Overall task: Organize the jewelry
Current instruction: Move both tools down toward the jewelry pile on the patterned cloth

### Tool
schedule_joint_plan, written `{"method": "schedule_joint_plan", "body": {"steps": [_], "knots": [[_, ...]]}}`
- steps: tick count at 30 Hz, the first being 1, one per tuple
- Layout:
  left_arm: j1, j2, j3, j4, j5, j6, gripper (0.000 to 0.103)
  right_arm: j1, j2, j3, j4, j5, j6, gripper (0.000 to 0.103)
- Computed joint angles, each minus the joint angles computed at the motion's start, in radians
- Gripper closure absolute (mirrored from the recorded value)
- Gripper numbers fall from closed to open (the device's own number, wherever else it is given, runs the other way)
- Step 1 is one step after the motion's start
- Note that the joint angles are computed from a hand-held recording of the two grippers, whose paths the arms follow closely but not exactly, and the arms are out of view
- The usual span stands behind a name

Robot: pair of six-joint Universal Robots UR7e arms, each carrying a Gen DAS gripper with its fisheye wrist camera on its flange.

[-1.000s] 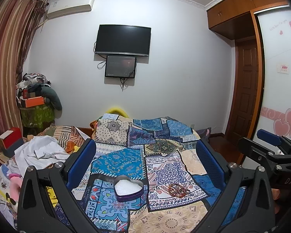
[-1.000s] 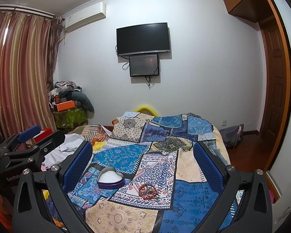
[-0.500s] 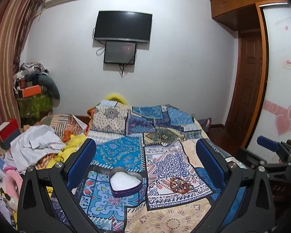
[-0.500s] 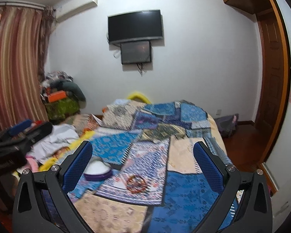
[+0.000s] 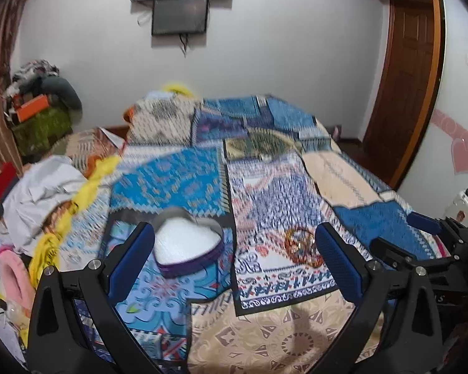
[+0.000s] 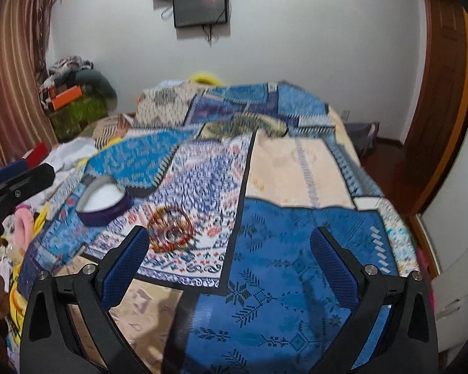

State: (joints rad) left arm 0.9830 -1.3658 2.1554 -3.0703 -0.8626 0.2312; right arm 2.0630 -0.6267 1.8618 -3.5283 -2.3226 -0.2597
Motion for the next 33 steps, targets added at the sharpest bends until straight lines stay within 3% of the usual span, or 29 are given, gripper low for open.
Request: {"method": "schedule_joint_plan", "body": {"steps": [6,9,14,20,23,26,33], "knots": [[0.038,0.036,-0.041,0.137,-0.051,-0.060,0.017,-0.048,-0.021,-0.011,0.145,0.105,0.054,0.036],[0.050,0.053,-0.053,0.171,-0.070,-0.069,0.022,-0.062,-0.024,-0.017,0.184,0.154,0.058,0.046],[0.060,0.076,-0.072,0.200,-0.093,-0.070,0.034,-0.073,-0.014,-0.040,0.226,0.199,0.049,0.054],[0.075,0.096,-0.099,0.246,-0.133,-0.078,0.055,-0.084,-0.002,-0.065,0.283,0.223,0.039,0.070],[0.078,0.102,-0.107,0.267,-0.149,-0.078,0.063,-0.088,-0.002,-0.065,0.288,0.230,0.029,0.072],[0.072,0.106,-0.107,0.274,-0.160,-0.071,0.065,-0.094,-0.009,-0.061,0.301,0.248,0.032,0.084],[0.057,0.117,-0.111,0.280,-0.193,-0.058,0.071,-0.094,-0.017,-0.044,0.263,0.248,0.041,0.084]]}}
